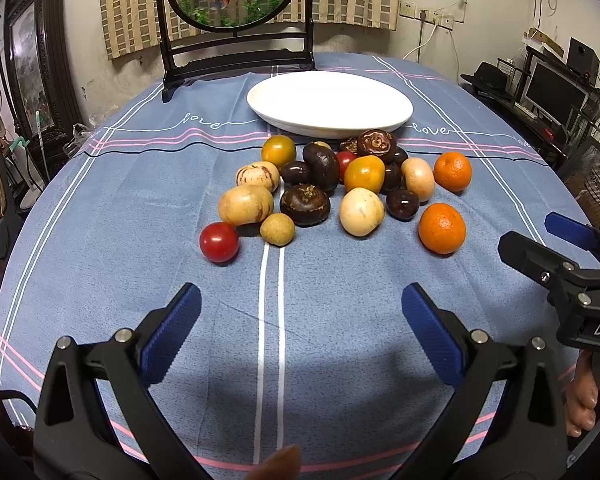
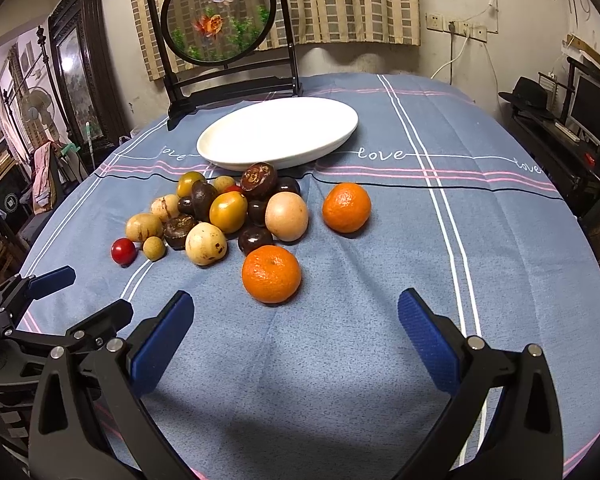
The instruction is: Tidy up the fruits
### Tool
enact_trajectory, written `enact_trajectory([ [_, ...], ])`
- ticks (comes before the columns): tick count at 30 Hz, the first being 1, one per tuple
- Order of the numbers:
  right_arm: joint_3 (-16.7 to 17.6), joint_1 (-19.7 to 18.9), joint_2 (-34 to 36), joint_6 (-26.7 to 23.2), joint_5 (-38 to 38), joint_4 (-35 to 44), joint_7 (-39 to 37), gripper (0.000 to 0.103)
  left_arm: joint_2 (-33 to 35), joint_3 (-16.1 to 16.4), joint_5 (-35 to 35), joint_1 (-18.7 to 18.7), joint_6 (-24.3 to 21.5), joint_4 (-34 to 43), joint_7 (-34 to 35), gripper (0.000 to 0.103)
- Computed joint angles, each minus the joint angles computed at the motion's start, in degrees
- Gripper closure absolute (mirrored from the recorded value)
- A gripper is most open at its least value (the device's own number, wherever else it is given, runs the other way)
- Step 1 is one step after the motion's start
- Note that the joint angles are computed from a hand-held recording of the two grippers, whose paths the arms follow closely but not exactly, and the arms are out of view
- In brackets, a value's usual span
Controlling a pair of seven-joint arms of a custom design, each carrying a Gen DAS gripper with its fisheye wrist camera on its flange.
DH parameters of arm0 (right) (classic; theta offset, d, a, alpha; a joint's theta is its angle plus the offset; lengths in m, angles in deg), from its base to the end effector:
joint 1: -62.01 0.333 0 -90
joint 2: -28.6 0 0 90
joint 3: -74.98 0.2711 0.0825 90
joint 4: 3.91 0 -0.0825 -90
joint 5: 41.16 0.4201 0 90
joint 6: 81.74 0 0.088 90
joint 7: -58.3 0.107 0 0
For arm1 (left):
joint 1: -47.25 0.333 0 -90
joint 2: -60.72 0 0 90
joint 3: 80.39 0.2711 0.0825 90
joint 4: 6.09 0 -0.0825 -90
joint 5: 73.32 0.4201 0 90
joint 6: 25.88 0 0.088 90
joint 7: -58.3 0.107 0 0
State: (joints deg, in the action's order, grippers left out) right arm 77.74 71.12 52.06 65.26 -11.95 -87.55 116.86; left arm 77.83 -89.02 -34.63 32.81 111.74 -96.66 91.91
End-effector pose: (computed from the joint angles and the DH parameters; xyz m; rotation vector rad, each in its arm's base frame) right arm 0.7317 0.1402 0.4768 -1.9863 1.2975 -0.3822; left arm 0.6625 -0.2655 0.4735 -1.9479 1.5675 -0.5982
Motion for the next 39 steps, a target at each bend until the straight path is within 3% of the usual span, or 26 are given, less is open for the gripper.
enact_trajectory([
  [10,0.82,-0.91,0.45,-1.58,1.92,0.62,-1.41,0.001,-0.05,-0.02,-0.2,0.14,0.33,-0.21,0.56,0.002],
  [13,3.87,-4.52,1.0,-4.75,10.41,1.55,-8.08,0.001,-1.24,0.38,0.45,0.7,2.44,-2.23,0.43,0.002],
  [15,7.86,-10.4,2.46,-12.76,24.27,3.36,-17.5,0.001,-1.87,1.0,2.27,0.97,2.99,-3.32,-0.47,0.002],
  [17,7.09,-10.89,3.37,-15.98,27.33,4.82,-18.15,0.001,-2.71,1.15,1.88,2.45,5.41,-5.21,0.93,0.002],
  [20,4.49,-9.12,5.16,-18.78,22.6,8.9,-16.9,0.001,-3.39,0.61,-2.85,5.29,8.26,-7.22,5.86,0.002],
  [26,1.02,-5.53,7.34,-17.75,10.86,12.53,-11.53,0.001,0.26,-0.13,-7.85,6.38,2.53,-2.51,17.59,0.002],
  [31,1.91,-6.07,8.92,-16.14,9.88,13.88,-11.73,0.001,5.03,-0.5,-13.36,7.52,0.72,2.74,22.62,0.002],
  [39,3.78,-8.01,13.46,-19.38,11.45,19.37,-11.19,0.001,8.91,-1.46,-20.06,9.58,1.47,7.1,31.24,0.002],
])
